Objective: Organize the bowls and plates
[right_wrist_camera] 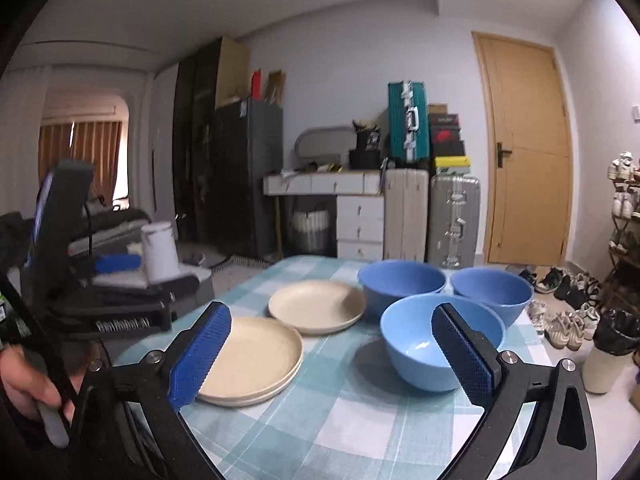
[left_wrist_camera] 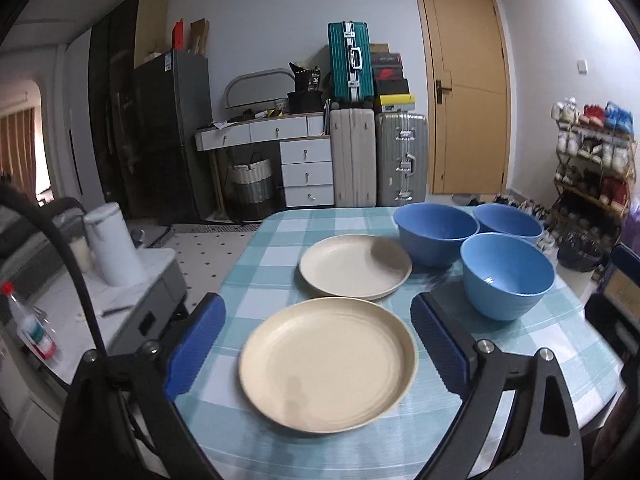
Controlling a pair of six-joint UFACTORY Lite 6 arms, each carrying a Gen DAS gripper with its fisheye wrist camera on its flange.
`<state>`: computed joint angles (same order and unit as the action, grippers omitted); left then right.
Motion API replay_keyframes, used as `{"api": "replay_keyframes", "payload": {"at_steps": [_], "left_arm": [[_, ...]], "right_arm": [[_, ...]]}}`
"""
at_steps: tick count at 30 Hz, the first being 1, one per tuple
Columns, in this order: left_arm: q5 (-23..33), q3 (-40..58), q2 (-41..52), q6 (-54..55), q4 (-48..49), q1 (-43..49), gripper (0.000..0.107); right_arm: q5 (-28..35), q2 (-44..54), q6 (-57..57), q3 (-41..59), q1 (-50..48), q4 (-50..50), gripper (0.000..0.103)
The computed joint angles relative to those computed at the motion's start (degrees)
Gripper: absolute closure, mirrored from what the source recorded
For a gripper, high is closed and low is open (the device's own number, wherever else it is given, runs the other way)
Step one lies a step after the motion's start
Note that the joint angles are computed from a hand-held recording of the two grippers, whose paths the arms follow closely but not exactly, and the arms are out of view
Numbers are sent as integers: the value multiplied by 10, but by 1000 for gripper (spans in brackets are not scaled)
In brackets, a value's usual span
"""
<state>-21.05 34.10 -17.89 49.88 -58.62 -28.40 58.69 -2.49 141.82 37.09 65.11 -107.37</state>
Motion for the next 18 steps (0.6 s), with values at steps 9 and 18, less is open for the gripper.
{"api": "replay_keyframes", "payload": {"at_steps": [9, 18], "left_arm": [[-43, -5, 23, -9, 7, -46, 4], [-12, 4, 24, 8, -17, -35, 4]], "right_arm": [[-75, -32, 32, -15, -53, 13, 1], [-89, 10, 22, 16, -65, 22, 1]]}}
